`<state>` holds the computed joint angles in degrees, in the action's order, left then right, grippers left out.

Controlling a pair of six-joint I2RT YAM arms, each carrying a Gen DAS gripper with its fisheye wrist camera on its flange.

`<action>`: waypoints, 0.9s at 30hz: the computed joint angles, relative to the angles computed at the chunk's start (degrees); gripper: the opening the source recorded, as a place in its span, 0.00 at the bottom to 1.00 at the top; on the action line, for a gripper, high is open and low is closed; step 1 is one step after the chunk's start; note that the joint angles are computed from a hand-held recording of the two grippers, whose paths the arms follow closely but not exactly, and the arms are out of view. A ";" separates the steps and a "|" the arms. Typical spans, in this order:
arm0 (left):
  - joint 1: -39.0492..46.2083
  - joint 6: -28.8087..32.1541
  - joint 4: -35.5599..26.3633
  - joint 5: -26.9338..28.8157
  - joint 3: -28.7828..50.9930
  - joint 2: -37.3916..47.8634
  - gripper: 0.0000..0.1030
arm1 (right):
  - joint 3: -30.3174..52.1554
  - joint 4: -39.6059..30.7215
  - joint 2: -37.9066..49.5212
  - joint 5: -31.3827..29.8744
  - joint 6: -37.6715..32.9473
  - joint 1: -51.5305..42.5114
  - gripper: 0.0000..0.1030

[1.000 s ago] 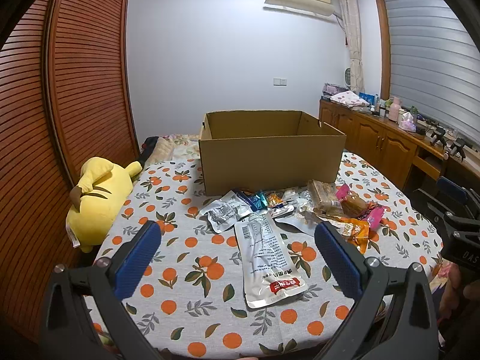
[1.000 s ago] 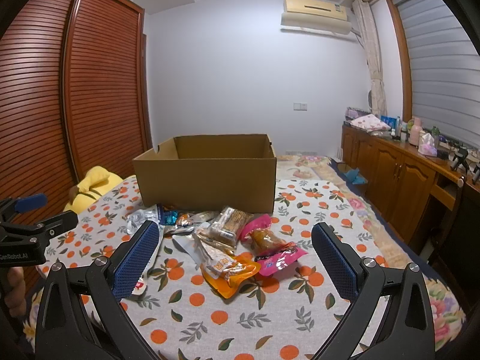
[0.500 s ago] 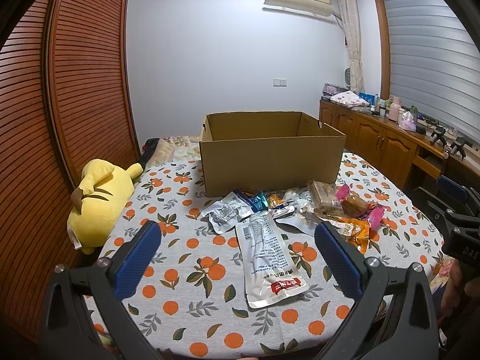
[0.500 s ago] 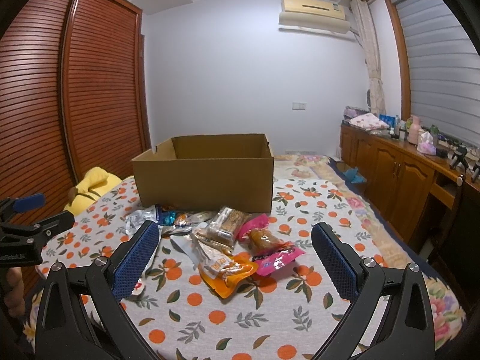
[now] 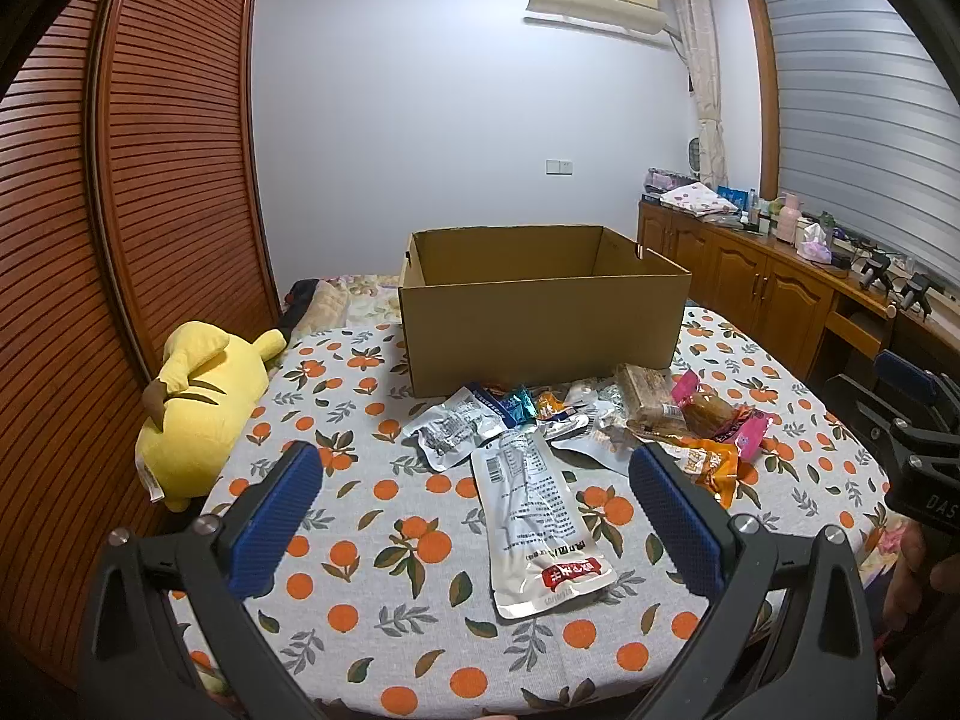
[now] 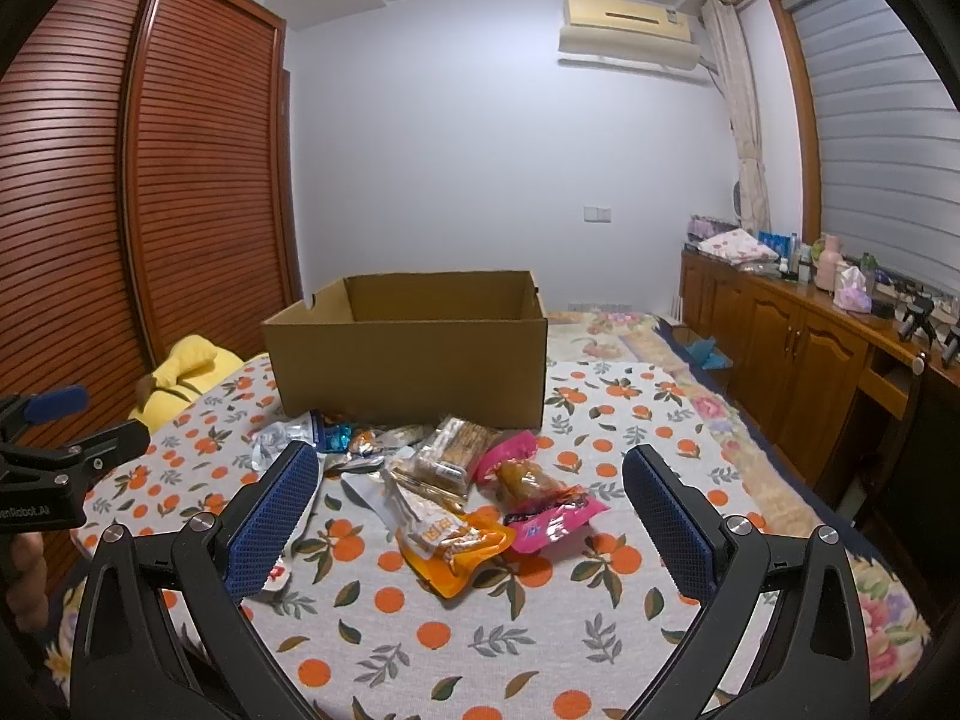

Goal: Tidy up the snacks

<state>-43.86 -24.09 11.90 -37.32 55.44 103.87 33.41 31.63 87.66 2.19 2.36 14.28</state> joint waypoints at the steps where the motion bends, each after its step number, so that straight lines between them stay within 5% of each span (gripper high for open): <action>1: 0.02 0.02 0.03 -0.01 -0.01 -0.01 1.00 | 0.00 0.00 0.00 0.00 0.00 0.00 1.00; 27: 0.23 0.02 -1.43 1.42 1.58 1.30 1.00 | 0.65 -1.65 -0.52 0.16 0.42 0.55 1.00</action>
<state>-43.63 -24.07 10.46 -35.90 57.02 105.17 34.06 29.98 87.14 2.34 2.78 14.83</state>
